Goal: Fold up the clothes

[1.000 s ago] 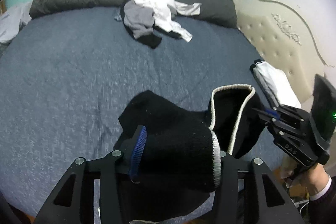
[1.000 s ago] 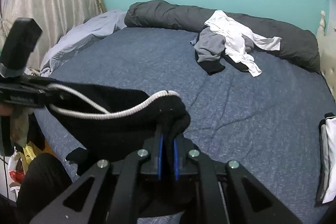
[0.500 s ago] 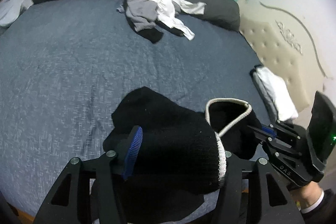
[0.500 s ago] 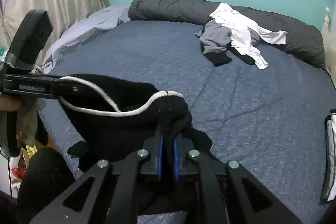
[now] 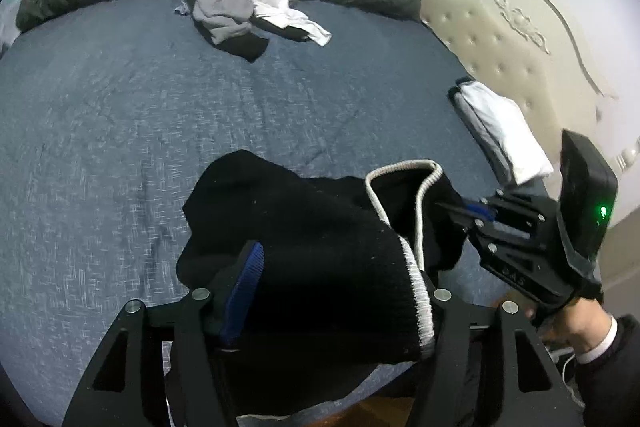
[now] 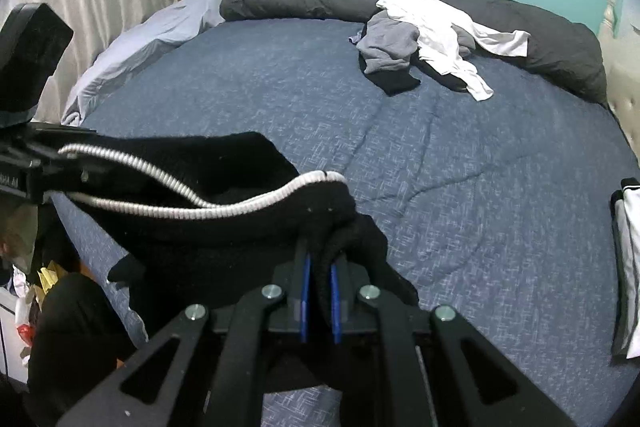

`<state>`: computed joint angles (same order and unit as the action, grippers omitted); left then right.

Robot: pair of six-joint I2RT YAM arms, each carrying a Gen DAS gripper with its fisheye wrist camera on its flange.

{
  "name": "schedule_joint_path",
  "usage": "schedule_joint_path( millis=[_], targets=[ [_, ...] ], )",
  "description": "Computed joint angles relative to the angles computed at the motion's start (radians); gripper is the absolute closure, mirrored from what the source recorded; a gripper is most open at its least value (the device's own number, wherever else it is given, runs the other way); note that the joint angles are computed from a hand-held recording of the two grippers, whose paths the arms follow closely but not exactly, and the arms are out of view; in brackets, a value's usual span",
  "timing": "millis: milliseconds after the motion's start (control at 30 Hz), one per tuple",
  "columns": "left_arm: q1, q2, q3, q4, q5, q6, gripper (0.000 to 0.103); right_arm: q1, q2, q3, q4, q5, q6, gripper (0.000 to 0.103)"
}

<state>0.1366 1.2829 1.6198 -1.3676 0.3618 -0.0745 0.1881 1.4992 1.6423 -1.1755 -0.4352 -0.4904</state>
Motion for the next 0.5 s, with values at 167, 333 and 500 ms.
schedule_joint_path(
  millis=[167,333,500],
  targets=[
    [-0.038,-0.001,0.019,-0.005,-0.062,0.009,0.037,0.005,-0.004,-0.004,0.003,-0.010,0.004,0.095],
    [-0.036,-0.036,0.020,0.042,0.002,0.011,0.022,-0.004,-0.006,-0.009,0.003,-0.021,-0.003,0.095],
    [-0.003,-0.017,0.068,0.040,0.052,0.013,0.017,-0.015,-0.006,-0.013,0.002,-0.026,-0.007,0.095]
  ],
)
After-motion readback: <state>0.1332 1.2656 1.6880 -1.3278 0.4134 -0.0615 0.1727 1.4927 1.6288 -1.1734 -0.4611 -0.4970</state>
